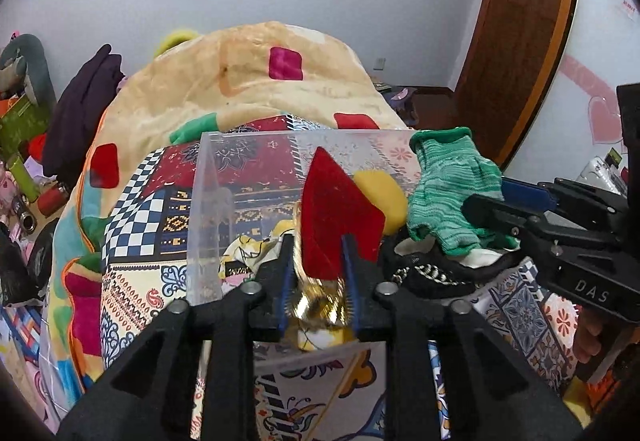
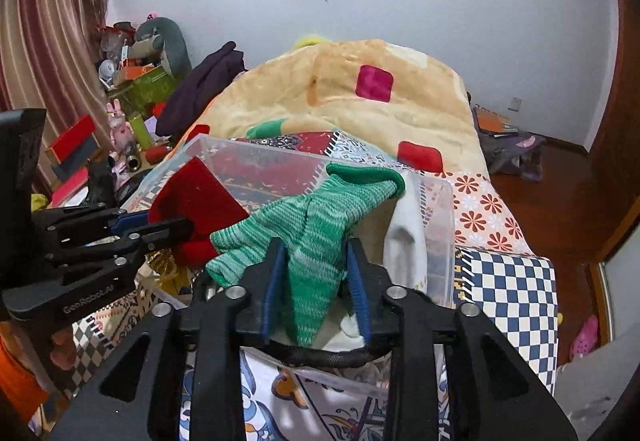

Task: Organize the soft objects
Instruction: 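Drop the red cloth into the box with the left tool while the right drops the glove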

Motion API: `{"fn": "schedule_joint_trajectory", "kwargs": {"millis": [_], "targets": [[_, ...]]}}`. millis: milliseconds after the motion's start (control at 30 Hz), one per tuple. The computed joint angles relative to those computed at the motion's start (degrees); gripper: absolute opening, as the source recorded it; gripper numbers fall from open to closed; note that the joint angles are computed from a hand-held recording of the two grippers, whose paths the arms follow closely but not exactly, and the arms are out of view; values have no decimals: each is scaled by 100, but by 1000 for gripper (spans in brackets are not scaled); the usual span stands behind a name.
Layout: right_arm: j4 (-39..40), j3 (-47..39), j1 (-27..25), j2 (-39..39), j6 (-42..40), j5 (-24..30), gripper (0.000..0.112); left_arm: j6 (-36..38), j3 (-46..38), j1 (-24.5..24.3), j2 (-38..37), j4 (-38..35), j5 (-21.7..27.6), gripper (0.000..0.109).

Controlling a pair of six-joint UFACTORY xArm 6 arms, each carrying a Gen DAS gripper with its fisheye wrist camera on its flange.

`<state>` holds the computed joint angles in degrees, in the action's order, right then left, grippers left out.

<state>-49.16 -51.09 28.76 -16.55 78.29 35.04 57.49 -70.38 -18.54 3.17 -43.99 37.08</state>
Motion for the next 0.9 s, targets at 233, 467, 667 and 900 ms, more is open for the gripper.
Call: {"fn": "schedule_joint_trajectory", "kwargs": {"millis": [233,467,667,900], "targets": [[-106,206,159,-362,126,48,38,351,296,171,-459,-409,98,35],[-698,190,620,-785,540,541,38,1046,832,394,-1345,-1131,95,38],[-1268,180,1168,-1108,1081,974,38,1530,1274,645,-2084,-1736,187,46],[-1820,89,1936,-1207,1517,1763,60,2070,1846,966,-2929,-2419,353,67]]}}
